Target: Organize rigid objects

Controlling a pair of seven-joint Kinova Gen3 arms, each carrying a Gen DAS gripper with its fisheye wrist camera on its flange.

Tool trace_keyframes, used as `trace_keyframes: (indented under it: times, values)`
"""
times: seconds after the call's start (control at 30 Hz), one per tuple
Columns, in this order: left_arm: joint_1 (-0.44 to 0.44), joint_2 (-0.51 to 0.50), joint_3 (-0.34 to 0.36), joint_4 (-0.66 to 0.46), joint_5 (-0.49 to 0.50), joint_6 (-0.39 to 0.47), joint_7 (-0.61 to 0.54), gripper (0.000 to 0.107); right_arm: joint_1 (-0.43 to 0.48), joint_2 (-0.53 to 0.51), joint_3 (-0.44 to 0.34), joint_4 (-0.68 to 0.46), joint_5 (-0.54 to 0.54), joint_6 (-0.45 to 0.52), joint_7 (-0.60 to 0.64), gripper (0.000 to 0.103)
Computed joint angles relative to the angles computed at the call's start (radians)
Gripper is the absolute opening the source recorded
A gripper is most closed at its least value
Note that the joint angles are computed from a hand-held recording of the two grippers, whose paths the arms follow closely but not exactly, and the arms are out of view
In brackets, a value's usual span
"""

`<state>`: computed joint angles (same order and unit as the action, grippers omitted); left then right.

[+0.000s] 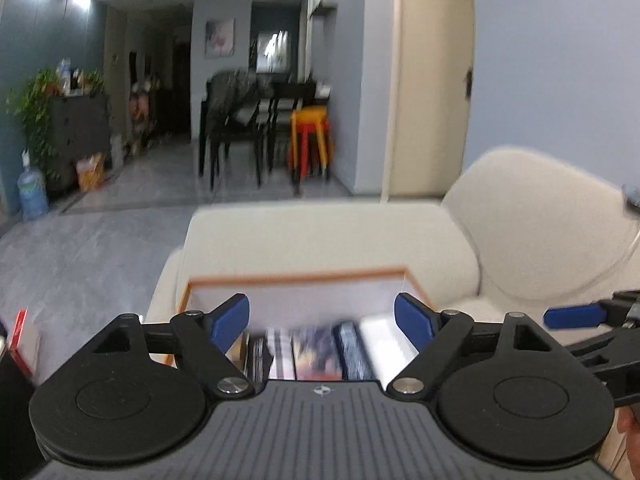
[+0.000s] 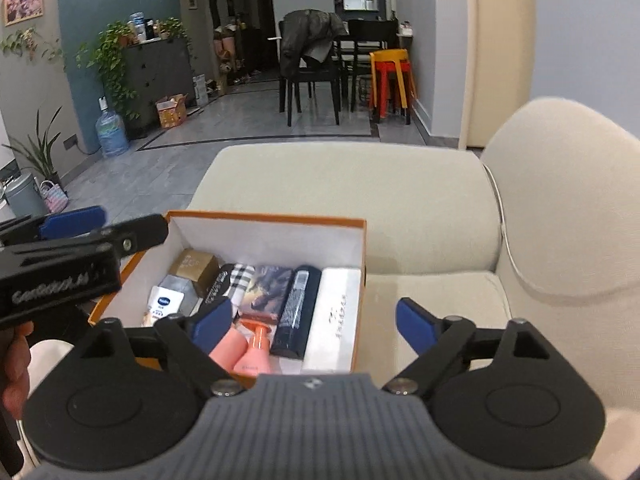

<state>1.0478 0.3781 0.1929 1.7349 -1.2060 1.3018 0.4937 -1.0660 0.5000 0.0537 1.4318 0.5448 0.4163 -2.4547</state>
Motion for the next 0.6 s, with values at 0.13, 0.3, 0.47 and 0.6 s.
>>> trace_keyframes:
  times: [0.13, 0.3, 0.47, 0.6]
  values:
    - [-0.011, -0.002, 0.007, -0.015, 0.093, -0.009, -0.005, 0.097, -0.013, 0.014, -0.002, -0.007, 0.009, 0.046, 0.008, 0.096]
    - [0.003, 0.032, -0.004, -0.049, 0.18, 0.053, -0.01, 0.103, 0.001, 0.027, -0.019, 0.005, 0.0, 0.043, 0.004, 0.096]
    - [0.009, 0.026, -0.012, -0.031, 0.228, 0.046, 0.046, 0.103, 0.02, 0.043, -0.023, -0.015, -0.041, 0.054, -0.005, 0.096]
    - [0.009, 0.038, -0.012, -0.042, 0.233, 0.043, 0.034, 0.103, 0.031, 0.053, -0.034, -0.023, -0.062, 0.058, 0.009, 0.096]
